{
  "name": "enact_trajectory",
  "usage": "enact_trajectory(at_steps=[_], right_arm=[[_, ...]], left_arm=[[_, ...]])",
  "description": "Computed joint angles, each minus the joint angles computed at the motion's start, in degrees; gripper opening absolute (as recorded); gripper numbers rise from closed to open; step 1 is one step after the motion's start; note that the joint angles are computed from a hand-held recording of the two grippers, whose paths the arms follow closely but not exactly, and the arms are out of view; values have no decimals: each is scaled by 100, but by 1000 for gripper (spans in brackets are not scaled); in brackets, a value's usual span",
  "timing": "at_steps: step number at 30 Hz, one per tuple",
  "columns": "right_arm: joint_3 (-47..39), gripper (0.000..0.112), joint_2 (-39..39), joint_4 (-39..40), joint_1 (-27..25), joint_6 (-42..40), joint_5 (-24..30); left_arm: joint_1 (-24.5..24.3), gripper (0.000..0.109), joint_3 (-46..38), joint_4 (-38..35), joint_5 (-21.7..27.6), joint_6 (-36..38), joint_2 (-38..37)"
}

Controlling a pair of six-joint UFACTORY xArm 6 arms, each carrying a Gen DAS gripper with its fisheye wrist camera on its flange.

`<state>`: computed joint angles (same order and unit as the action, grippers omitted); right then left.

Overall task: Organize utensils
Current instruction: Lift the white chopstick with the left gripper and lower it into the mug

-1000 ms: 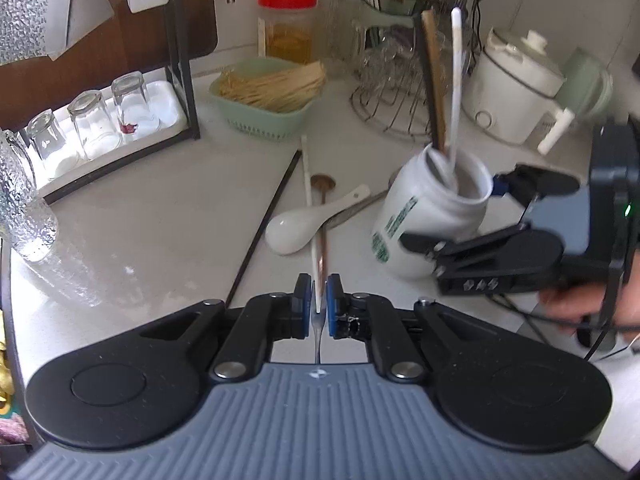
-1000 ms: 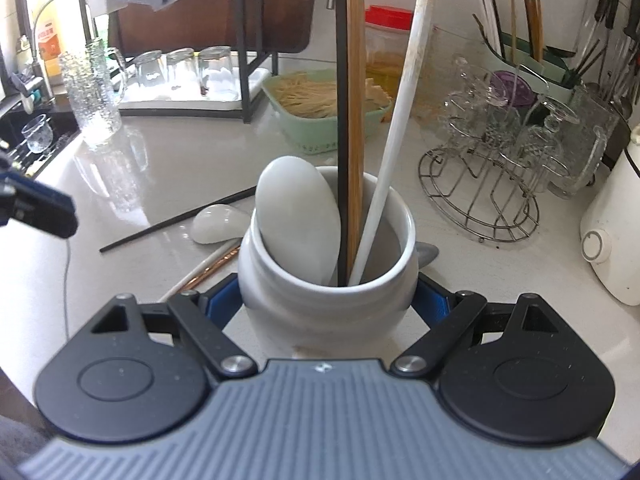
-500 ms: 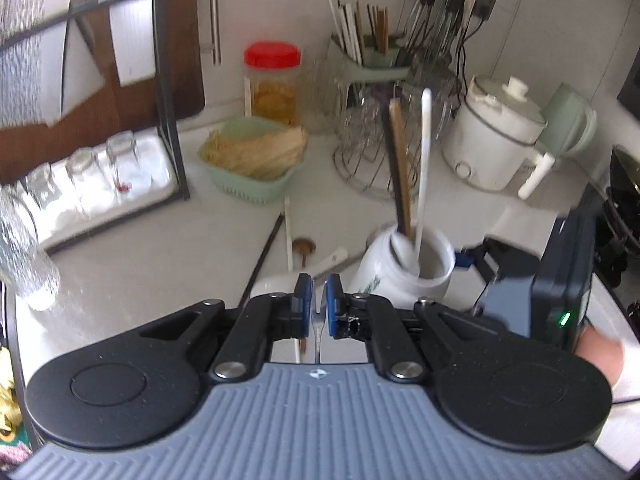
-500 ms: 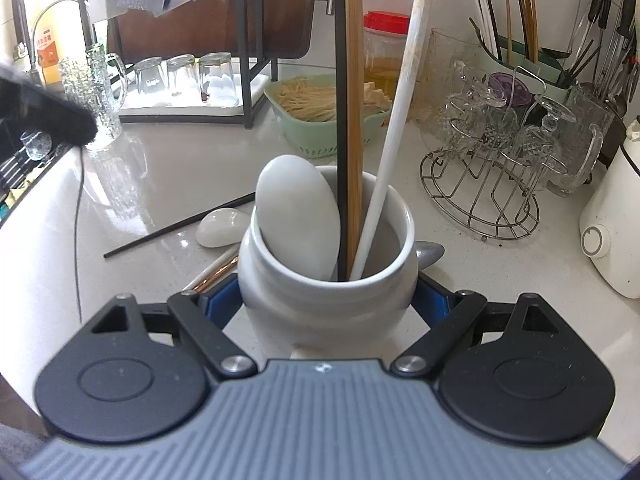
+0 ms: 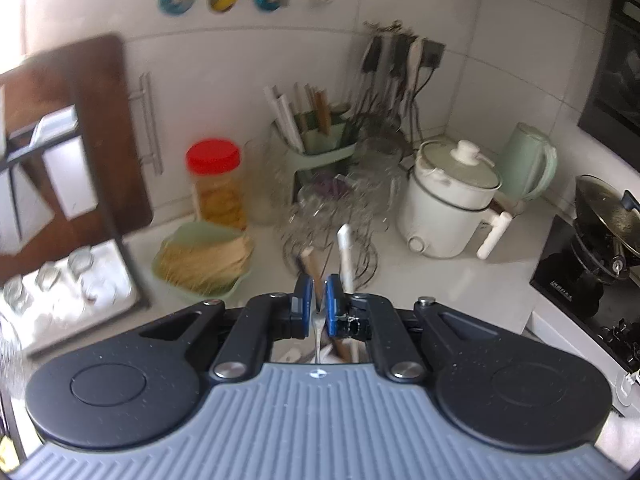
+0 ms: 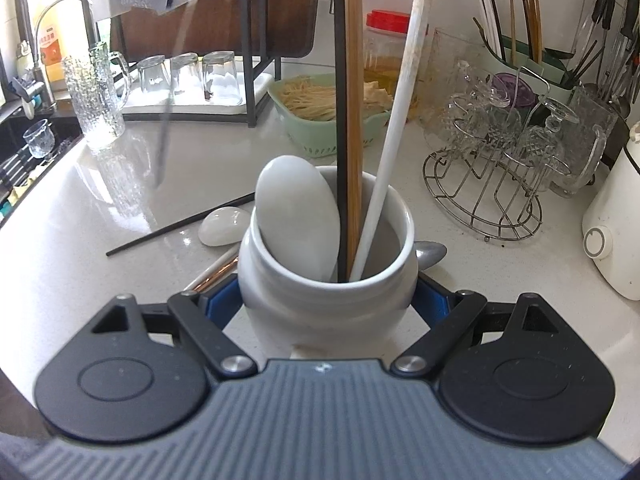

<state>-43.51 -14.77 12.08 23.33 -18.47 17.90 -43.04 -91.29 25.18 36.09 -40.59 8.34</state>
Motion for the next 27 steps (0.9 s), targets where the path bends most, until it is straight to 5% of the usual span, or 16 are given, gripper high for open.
enact_trajectory(at_steps=[14, 23, 27], right_arm=[[26, 91, 1, 409, 5, -461, -64], [73, 91, -12, 535, 28, -552, -152], [82, 91, -19, 565, 32, -581, -165]], left_arm=[[-102, 9, -1324, -246, -70, 628, 1080], [-86, 9, -1176, -717, -182, 620, 1300], [-97, 9, -1334, -1045, 207, 780, 1412]])
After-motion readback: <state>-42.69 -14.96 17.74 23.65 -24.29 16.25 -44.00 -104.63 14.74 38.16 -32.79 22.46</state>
